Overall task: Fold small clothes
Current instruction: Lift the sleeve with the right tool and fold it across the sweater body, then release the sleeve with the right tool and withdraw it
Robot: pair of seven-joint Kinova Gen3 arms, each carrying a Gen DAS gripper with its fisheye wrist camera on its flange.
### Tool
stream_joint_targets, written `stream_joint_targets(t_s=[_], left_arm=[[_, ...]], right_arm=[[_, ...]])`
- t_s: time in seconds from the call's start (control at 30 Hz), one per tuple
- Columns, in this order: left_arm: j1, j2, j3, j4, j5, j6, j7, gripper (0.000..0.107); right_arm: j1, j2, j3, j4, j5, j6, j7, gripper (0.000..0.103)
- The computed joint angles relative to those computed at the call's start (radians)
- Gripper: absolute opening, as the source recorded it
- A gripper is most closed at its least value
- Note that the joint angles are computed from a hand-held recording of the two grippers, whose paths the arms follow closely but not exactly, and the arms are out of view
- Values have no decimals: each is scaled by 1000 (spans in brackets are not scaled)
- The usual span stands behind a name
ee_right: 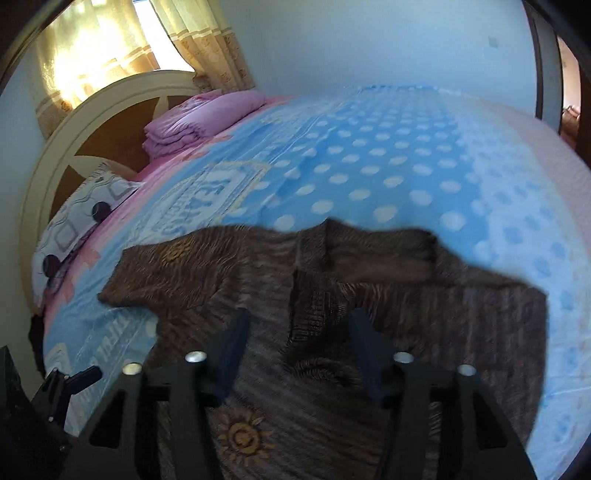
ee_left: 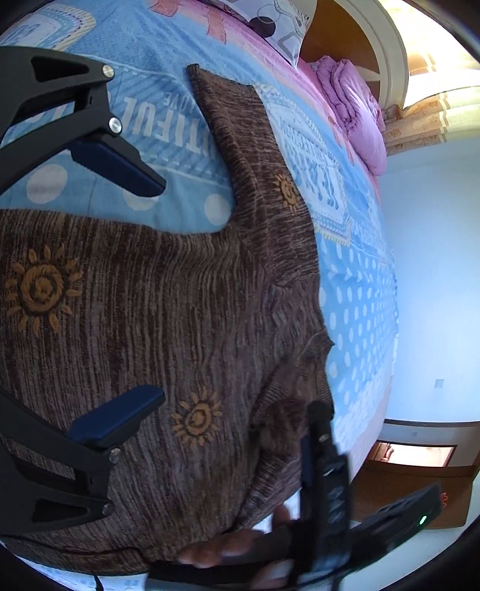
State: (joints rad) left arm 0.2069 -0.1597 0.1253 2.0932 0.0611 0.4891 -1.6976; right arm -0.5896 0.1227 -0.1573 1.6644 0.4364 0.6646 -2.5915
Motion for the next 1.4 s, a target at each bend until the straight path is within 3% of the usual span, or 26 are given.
stream_joint_targets(t_s=[0.1, 0.23, 0.37, 0.53, 0.63, 0.7, 0.77, 0.83, 0.9, 0.93, 0.97, 1.13, 1.23, 1.33, 1.4], left_arm=[[3, 20, -20, -29, 18, 34, -38, 103], [3, 57, -30, -105, 75, 86, -75, 103], [9, 104, 14, -187, 59, 108, -39, 91], [47, 208, 42, -316, 104, 164, -8, 90], [74, 277, 52, -376, 119, 195, 35, 83], [123, 340, 41, -421, 73, 214, 103, 65], [131, 389, 55, -450, 60, 236, 150, 56], [153, 434, 33, -481, 88, 261, 161, 50], [102, 447, 71, -465, 166, 228, 109, 47], [60, 446, 115, -450, 205, 205, 68, 38], [37, 451, 140, -450, 227, 197, 28, 6], [76, 409, 91, -433, 217, 165, -54, 5], [15, 383, 97, -444, 287, 189, -135, 5], [7, 366, 73, -457, 260, 181, -140, 5], [47, 387, 31, -492, 205, 221, -97, 15]], right_arm=[[-33, -59, -6, 91, 17, -24, -26, 68], [71, -174, -176, 206, 123, 58, -188, 68], [183, -250, -357, 276, 215, 207, -351, 68], [209, -323, -472, 378, 284, 247, -516, 68], [198, -346, -490, 441, 325, 211, -594, 68], [190, -346, -491, 465, 334, 194, -621, 68], [202, -332, -520, 477, 345, 196, -641, 68], [191, -327, -526, 476, 353, 208, -651, 68], [175, -324, -529, 475, 368, 221, -654, 69], [158, -316, -521, 475, 377, 228, -656, 71], [153, -305, -519, 469, 375, 235, -649, 71], [142, -299, -515, 480, 395, 233, -680, 71], [119, -301, -495, 486, 394, 236, -703, 71], [120, -296, -496, 486, 395, 240, -700, 71], [108, -288, -494, 482, 400, 255, -702, 71]])
